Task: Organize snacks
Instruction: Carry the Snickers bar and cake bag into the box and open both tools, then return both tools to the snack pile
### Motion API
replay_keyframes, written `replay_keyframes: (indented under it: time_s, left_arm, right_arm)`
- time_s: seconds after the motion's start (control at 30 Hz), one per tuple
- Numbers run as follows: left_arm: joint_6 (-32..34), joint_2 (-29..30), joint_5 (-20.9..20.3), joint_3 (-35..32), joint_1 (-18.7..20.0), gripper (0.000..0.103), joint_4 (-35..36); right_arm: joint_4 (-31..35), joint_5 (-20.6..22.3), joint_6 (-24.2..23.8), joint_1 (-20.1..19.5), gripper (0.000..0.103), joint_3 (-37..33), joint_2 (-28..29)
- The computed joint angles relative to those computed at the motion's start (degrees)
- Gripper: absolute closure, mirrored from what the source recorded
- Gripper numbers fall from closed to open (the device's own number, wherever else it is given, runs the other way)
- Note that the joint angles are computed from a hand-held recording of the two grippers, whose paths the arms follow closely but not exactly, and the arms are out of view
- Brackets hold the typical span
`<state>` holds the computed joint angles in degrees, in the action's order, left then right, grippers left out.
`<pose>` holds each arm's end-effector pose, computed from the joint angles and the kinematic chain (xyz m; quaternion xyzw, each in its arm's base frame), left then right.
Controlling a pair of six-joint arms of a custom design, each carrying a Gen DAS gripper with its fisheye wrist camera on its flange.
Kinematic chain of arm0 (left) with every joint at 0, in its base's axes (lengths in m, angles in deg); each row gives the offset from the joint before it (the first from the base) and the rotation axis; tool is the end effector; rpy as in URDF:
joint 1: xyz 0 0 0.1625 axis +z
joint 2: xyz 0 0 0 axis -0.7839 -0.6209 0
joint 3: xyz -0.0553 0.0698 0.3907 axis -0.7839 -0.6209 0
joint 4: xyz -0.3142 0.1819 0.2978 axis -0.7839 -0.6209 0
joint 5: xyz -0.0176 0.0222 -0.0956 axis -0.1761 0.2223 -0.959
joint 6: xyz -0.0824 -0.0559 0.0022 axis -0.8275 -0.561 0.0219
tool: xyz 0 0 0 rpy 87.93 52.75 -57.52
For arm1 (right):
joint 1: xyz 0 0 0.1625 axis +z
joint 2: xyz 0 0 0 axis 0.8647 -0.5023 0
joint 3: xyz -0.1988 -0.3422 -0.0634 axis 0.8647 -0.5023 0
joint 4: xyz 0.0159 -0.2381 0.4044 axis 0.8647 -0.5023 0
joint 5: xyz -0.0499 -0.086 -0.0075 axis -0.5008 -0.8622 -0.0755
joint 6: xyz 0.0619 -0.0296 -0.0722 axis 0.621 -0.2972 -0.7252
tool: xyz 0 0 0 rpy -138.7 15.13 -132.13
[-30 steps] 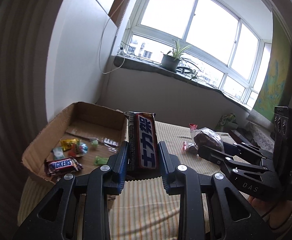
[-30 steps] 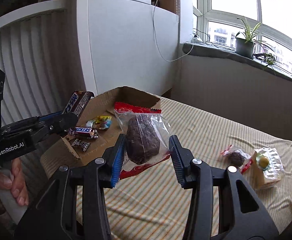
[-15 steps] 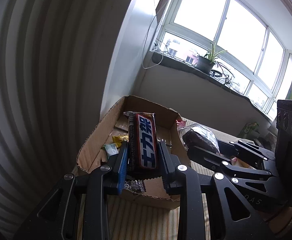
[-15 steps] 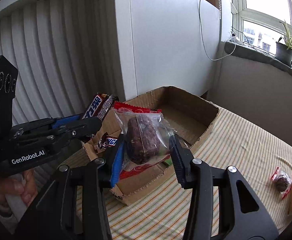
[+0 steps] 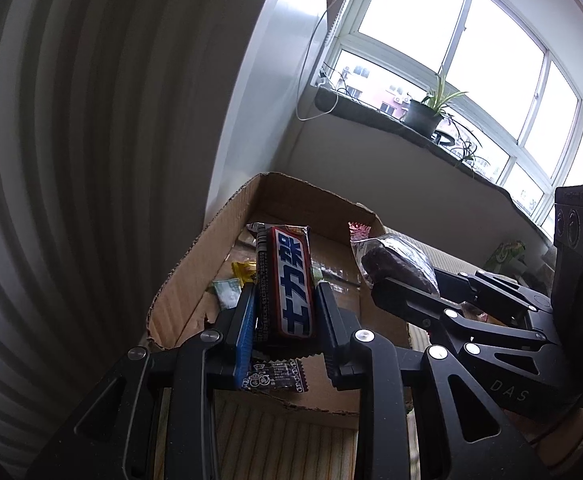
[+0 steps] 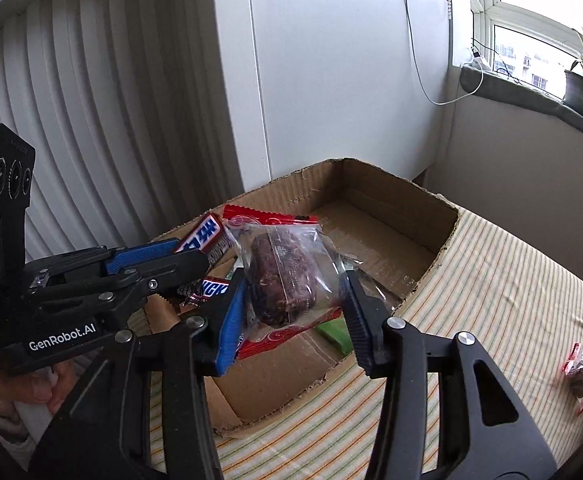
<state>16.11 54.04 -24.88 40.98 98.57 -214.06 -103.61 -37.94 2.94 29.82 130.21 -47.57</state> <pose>-0.3329 -0.6884 0.0042 -0.0664 0.7861 -0.5465 0.2811 0.1378 -0.8649 0.2009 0.5777 -0.8020 0.1446 0.0465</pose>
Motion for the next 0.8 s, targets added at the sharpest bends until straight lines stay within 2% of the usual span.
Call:
replay_keyframes:
  time_s: [0.03, 0.07, 0.1, 0.17, 0.2, 0.53, 0.8]
  left_arm:
    - [-0.65, -0.06, 0.21, 0.07, 0.12, 0.075, 0.58]
    - [-1.34, -0.19, 0.52, 0.23, 0.18, 0.069, 1.19]
    - [-1.86, -0.17, 1.03, 0.21, 0.23, 0.053, 1.53]
    - [-2.15, -0.03, 2.94, 0.38, 0.03, 0.038, 0.65]
    - [-1.14, 0.01, 3.00, 0.55, -0.03, 0.036, -0.94]
    - [-1.96, -0.78, 4.69, 1.97, -0.91, 0.036, -1.46]
    - [-0.97, 0.20, 5.66, 0.02, -1.53, 0.033, -0.86]
  right_arm:
    - [-0.69, -0.24, -0.01, -0.07, 0.045, -0.05, 0.31]
    - [-1.37, -0.33, 0.13, -0.20, 0.043, -0.06, 0.52]
    - [-1.19, -0.47, 0.42, -0.31, 0.043, -0.43, 0.78]
    - [-0.86, -0.73, 0.96, -0.49, 0.043, -1.04, 1.13]
    - [-0.92, -0.73, 1.03, -0.54, 0.043, -1.14, 1.17]
    - [-1.37, 0.89, 0.31, -0.67, 0.042, 1.08, -0.95]
    - [-1.32, 2.57, 0.50, -0.93, 0.042, 2.09, -2.31]
